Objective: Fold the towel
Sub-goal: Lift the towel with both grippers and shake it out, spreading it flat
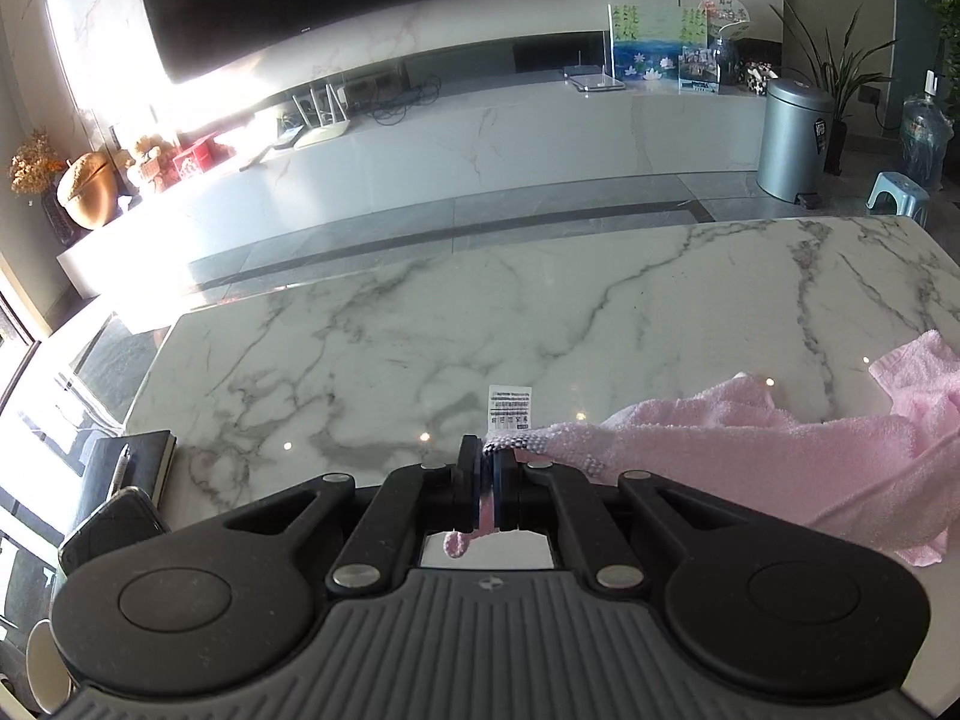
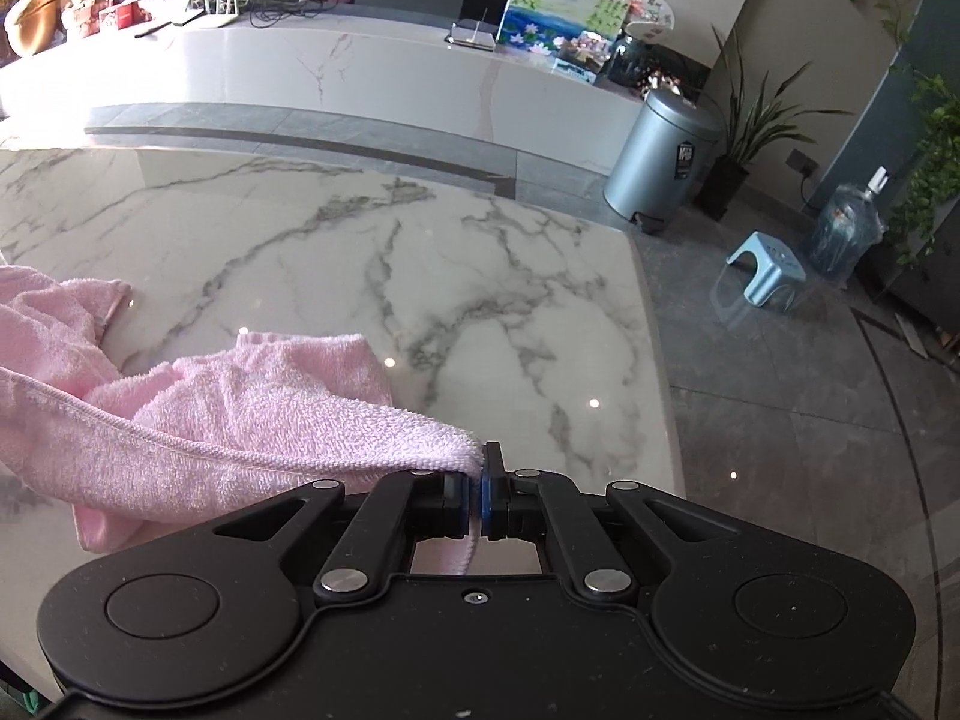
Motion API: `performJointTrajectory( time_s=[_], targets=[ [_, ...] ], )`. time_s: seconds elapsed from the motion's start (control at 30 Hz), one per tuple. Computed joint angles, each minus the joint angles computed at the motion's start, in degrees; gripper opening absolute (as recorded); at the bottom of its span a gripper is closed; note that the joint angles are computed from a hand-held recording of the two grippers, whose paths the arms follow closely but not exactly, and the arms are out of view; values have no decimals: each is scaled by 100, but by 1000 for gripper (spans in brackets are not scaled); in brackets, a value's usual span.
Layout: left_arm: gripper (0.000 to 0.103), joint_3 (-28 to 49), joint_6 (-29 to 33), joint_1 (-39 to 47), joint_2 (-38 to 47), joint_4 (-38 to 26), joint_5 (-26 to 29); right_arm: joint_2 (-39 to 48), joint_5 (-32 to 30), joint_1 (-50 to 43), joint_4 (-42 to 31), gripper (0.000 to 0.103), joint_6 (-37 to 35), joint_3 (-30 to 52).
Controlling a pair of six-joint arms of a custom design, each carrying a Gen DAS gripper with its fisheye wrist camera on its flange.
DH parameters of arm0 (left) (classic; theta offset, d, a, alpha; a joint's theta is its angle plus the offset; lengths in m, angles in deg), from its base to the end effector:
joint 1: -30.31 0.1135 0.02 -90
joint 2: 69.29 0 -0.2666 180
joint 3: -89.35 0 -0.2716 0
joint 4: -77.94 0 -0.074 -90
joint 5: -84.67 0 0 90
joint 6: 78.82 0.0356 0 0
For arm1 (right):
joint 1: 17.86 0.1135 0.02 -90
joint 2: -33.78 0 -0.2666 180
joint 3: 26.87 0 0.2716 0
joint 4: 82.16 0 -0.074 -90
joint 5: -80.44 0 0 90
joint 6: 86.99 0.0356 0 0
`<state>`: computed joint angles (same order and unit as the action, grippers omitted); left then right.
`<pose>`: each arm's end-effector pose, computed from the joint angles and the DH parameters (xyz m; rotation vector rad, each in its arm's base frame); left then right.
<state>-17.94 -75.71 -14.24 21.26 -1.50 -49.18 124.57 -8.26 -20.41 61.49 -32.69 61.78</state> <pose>0.2086 -0.1708 0.1980 -0.8225 2.2967 0.5451 0.3805 -0.0178 0.3017 -0.6359 2.1799 -0.3833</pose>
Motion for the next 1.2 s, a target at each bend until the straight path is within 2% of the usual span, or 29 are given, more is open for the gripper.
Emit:
performJointTrajectory(
  time_s=[0.23,0.47,0.6,0.77,0.93,1.03,1.13,1.2],
  targets=[
    [3,464,763,508,-179,-370,-334,181,253,337,-353,1,-11,991],
    [3,1139,1773,1189,-253,-689,-783,802,591,642,-684,1,63,2506],
    [3,1411,2394,1582,-235,-516,-963,1298,761,774,-889,1,92,3484],
    [3,1723,3287,2078,-144,0,-1148,2017,852,865,-1214,1,160,4867],
    [3,2104,3887,2295,-3,216,-1397,2685,884,911,-1626,1,197,6251],
    [3,2151,3959,2251,18,243,-1478,2736,906,902,-1589,1,115,6397],
    [3,2006,3811,2126,6,245,-1474,2553,869,845,-1429,1,105,6007],
    [3,1863,3605,2010,2,187,-1414,2265,816,774,-1202,1,93,5380]
  ],
)
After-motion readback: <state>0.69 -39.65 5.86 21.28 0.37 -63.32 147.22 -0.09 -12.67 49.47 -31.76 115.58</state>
